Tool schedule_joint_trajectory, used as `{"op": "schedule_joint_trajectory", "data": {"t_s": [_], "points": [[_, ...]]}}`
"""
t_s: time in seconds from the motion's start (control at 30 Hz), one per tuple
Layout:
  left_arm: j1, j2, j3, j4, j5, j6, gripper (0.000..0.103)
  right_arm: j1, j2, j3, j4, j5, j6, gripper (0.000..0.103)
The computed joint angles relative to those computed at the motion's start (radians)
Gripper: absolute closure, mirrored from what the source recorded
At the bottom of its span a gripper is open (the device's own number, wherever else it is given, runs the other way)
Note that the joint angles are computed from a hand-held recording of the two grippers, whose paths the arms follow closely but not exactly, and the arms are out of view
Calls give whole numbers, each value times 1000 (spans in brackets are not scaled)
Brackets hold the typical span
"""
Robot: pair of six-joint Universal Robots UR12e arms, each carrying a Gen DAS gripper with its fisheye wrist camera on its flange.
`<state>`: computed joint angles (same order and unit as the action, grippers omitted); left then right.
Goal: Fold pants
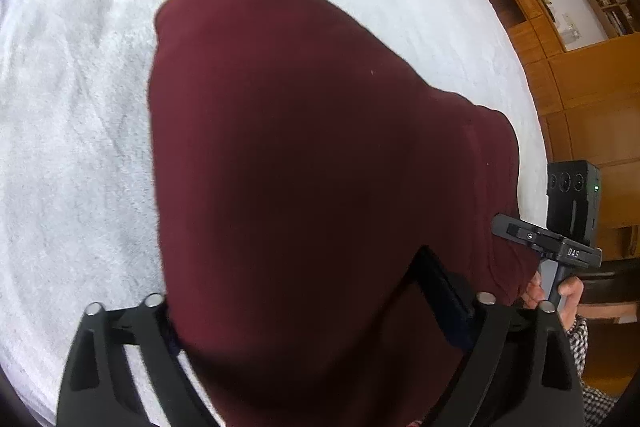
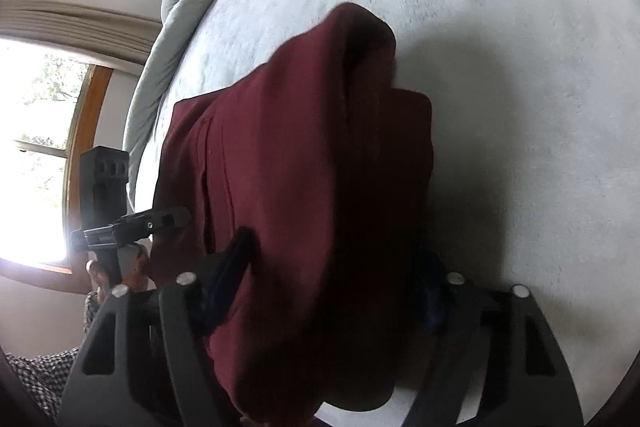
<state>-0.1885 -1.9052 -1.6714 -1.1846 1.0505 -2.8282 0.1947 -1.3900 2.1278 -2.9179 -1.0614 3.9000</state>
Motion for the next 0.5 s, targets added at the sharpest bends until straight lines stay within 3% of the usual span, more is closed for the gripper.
{"op": "schedule_joint_trajectory", "data": {"t_s": [0.13,0.2,0.37,0.5], "points": [[11,29,-37,72,-12,-12,55,-3,-20,37,-102,9,29,63],[20,32,-42,82,-42,-34,63,1,-26,45,-139,0,50,64],[20,44,-48,130,-70,-49,69,8,-39,29,-169,-20,47,66],[24,38,-30,152,-138,-61,69,1,-57,-2,-111,-46,-10,66]]}}
